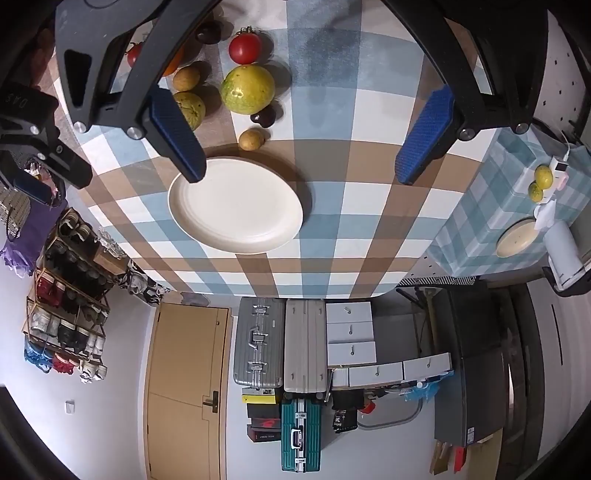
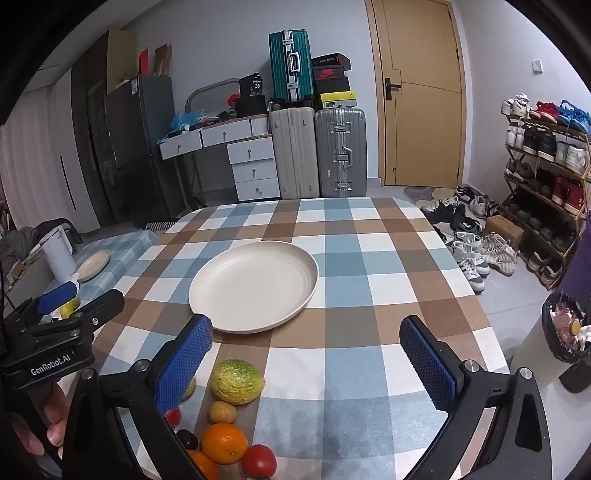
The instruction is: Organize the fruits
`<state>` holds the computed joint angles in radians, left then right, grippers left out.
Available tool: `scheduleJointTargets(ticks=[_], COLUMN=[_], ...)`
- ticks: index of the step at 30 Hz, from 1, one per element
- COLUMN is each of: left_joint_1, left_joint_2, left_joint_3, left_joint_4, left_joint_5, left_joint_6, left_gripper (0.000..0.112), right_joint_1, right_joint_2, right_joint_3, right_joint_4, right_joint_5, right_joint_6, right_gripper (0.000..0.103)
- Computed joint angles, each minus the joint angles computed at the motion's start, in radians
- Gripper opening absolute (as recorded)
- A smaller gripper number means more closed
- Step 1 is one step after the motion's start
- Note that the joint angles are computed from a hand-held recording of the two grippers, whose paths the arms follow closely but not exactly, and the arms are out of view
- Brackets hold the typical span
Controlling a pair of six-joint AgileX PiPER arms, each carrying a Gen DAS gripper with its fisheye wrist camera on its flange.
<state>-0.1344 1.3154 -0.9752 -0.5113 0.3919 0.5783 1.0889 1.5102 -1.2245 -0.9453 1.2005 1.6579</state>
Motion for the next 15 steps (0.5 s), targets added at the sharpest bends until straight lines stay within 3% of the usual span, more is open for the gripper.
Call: scheduleJointTargets(ticks=[15], left_joint_1=[-0.009], left_joint_2=[0.001], left_joint_3=[0.006], left_joint_4=[0.003], left_joint_5=[-0.012], left_joint_6=[0.005], left_gripper=[0.102], right_joint_1=[-0.007], right_joint_2=[0.001], right_joint_3=[-0.008], right_joint_4=[0.003], right_joint_5=[0.004], right_joint_6=[-0.009], right_gripper=[0.103])
